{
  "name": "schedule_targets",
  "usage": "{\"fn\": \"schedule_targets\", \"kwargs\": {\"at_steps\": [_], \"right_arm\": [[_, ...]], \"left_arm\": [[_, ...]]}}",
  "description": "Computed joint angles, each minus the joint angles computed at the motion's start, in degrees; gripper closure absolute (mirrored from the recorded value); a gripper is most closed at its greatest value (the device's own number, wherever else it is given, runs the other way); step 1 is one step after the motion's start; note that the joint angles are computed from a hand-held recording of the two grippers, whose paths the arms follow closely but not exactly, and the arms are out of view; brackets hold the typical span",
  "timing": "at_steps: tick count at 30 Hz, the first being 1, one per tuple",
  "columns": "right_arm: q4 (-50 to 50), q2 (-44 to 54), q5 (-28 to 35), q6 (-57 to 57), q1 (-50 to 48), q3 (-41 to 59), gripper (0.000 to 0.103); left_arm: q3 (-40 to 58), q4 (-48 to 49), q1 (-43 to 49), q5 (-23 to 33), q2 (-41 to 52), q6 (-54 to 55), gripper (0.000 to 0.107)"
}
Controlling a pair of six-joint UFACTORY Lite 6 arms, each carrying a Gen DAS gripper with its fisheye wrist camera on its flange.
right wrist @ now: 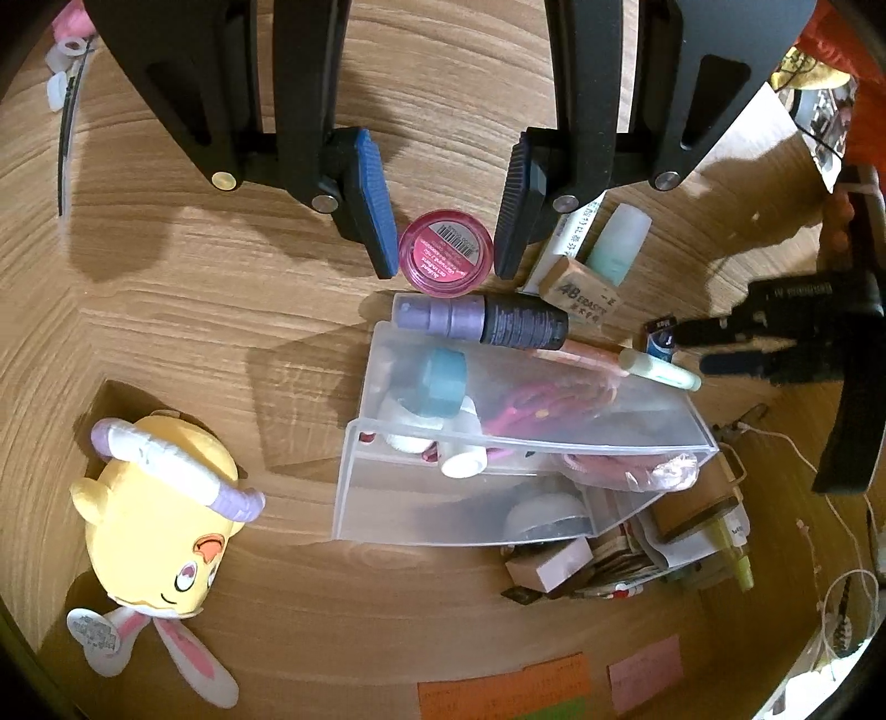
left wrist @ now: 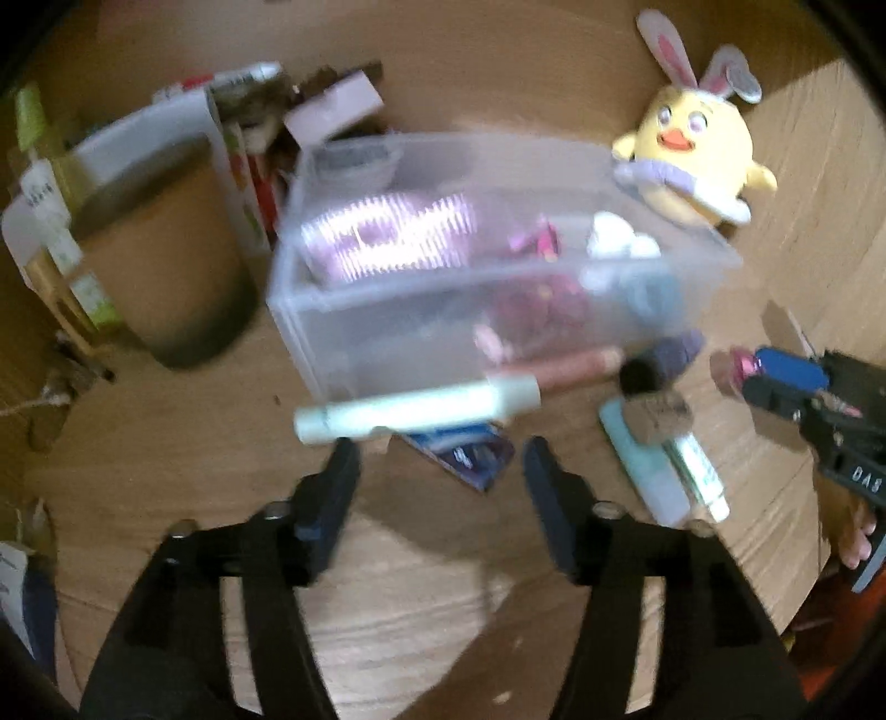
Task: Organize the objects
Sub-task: 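Move the right gripper to the pink lip-balm tin while the left approaches the mint stick, then grasp the pink lip-balm tin with the right gripper while the left grasps the mint stick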
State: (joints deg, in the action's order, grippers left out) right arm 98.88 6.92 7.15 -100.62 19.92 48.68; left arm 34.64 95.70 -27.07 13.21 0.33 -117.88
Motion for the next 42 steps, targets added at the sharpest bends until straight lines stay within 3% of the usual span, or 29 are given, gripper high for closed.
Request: {"fn": "schedule_targets", "kwargs": {"at_steps": [1, 3, 11, 21, 23, 29, 31, 33, 37, 42], "right_arm": [[0.3, -0.2, 0.1, -0.5, -0.2, 0.0, 0.07], [0.6, -0.5, 0.8, -1.3, -0.8, -0.1, 0.07], [2.0, 1.0, 3.7, -3.8, -1.8, 1.0, 0.07], [2.6, 2.2, 5.0, -5.7, -1.9, 2.1, 0.07], [2.9, 2.3, 5.1, -5.8, -1.9, 2.2, 0.07], [1.7, 2.5, 4.5, -4.3, -1.2, 2.8, 0.07], [0.6, 2.5, 4.1, -3.1, -0.7, 3.4, 0.07], [-0.3, 2.4, 3.8, -1.9, -0.2, 4.0, 0.07], [-3.2, 2.0, 2.6, 1.7, 1.6, 5.2, 0.07], [-5.6, 1.5, 0.3, 5.3, 4.2, 7.1, 0.07]], "left_arm": [[0.1, 1.1, 0.2, 0.6, -0.2, -0.7, 0.022], [0.8, 2.1, 0.5, 2.6, 0.5, -1.2, 0.016], [8.4, 9.9, 6.4, -5.3, 9.9, -8.5, 0.011], [15.1, -9.3, 3.6, -1.0, 16.9, 8.2, 0.005], [15.4, -7.0, 4.8, -2.8, 18.1, 5.5, 0.005], [10.5, 13.9, 6.0, -2.7, 14.4, -15.5, 0.025], [8.5, 20.4, 6.7, -2.3, 13.0, -21.4, 0.04], [6.5, 20.2, 6.8, -1.3, 11.5, -20.6, 0.053], [1.4, 32.5, 9.0, -4.6, 6.2, -30.5, 0.073], [-5.5, 26.3, 7.4, -2.1, 0.4, -23.3, 0.081]]}}
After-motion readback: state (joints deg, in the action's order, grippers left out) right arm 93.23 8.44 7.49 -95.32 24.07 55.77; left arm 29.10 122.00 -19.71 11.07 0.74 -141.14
